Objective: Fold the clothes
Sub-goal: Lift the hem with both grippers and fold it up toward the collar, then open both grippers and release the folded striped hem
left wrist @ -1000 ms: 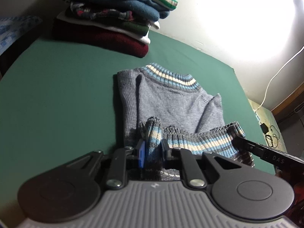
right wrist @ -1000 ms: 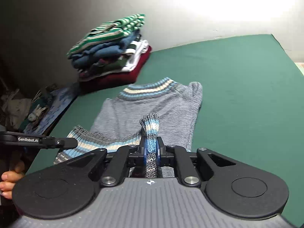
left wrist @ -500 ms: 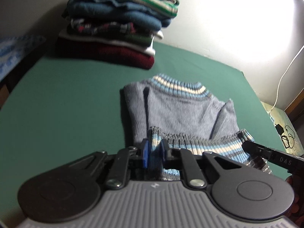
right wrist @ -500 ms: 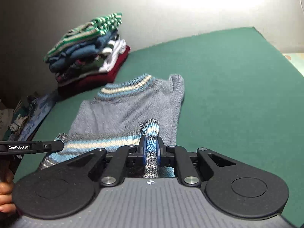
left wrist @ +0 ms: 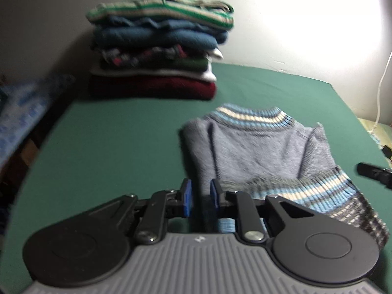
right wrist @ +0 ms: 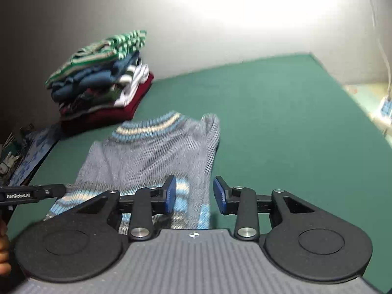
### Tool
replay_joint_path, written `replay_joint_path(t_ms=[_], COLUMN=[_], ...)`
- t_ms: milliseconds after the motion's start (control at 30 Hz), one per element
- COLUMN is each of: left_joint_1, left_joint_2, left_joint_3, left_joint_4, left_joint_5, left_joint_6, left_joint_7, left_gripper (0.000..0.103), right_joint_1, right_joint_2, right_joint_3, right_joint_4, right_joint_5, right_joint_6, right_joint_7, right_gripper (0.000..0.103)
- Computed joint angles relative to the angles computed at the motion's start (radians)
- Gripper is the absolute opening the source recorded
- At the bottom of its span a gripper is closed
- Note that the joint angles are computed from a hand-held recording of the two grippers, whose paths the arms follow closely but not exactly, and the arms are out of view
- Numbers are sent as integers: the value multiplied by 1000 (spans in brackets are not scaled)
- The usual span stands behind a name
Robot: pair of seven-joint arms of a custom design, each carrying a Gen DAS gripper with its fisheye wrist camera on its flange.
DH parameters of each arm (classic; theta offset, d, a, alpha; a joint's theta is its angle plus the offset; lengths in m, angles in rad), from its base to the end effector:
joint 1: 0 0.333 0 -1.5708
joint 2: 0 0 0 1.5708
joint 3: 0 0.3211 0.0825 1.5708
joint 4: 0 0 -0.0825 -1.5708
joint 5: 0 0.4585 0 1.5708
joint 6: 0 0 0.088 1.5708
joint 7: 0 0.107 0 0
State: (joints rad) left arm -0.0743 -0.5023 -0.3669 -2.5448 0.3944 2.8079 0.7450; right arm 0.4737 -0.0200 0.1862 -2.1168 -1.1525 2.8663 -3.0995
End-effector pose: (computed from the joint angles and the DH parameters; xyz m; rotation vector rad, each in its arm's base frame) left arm 0.4472 -0.2370 0.4800 -1.7866 1.7290 -0.8083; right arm 0.4704 0.4298 0.4522 -1.6286 1.5331 -0.5215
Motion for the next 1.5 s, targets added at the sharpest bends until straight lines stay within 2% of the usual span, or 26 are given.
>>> replay_joint_path(t_ms=[100,200,267,333,400,433,500,533,567,667,767,867,900,967,1000,1033,1067,1100,1167,1233,1367,1500], left_joint_1=[1,-86,-127,-131,-94,-67,-19,4,24,73,120,99,81,27,-2,-20,-18,-27,-92,-137,-182,-153], left_joint_2=[-73,-60,-11,53,102,121,140,144,142,147,158,172,173,165,157,145,120,97,64,38,21,18], left_joint_3=[-12,38,51,37,-5,-31,-72,-90,-103,-137,-172,-136,-116,-67,-43,-30,-35,-32,16,42,54,18], left_joint_4=[-24,-27,-7,25,50,58,60,56,49,46,57,56,51,44,41,36,24,11,-17,-41,-76,-98], left_joint_5=[17,-45,-88,-117,-95,-64,14,55,92,184,269,275,264,219,191,170,163,145,62,-8,-112,-136], left_joint_6=[9,77,103,92,82,81,93,108,127,166,186,210,216,206,195,189,193,196,192,185,150,163], left_joint_7=[-18,63,116,131,105,84,31,2,-26,-84,-137,-136,-119,-57,-19,8,11,23,76,110,158,167], left_gripper=[21,22,38,39,38,38,47,56,59,63,66,67,67,66,65,58,56,57,57,57,58,65], right_joint_1=[-2,3,13,30,48,53,68,76,84,90,88,96,92,89,87,84,76,65,38,22,7,27], right_joint_2=[-24,-4,23,55,87,103,124,130,132,133,142,146,143,112,94,71,43,16,-34,-63,-82,-88], right_joint_3=[7,15,16,11,1,-2,-20,-37,-52,-78,-86,-91,-92,-84,-77,-70,-63,-54,-37,-15,20,28], right_joint_4=[-5,14,36,66,93,101,109,109,108,99,104,111,108,87,75,60,41,19,-24,-55,-101,-149], right_joint_5=[-76,-77,-74,-93,-80,-12,46,23,-12,-81,-103,-185,-194,-180,-170,-187,-212,-213,-209,-156,27,331], right_joint_6=[21,68,97,87,70,62,45,52,59,76,92,82,92,56,29,9,5,16,67,107,157,135], right_joint_7=[13,-74,-139,-169,-218,-290,-348,-322,-280,-157,-132,-84,-60,-35,-25,-6,5,-4,-7,-77,-260,-510], right_gripper=[28,25,25,25,26,26,26,28,28,32,32,32,32,31,31,29,29,29,29,27,25,25])
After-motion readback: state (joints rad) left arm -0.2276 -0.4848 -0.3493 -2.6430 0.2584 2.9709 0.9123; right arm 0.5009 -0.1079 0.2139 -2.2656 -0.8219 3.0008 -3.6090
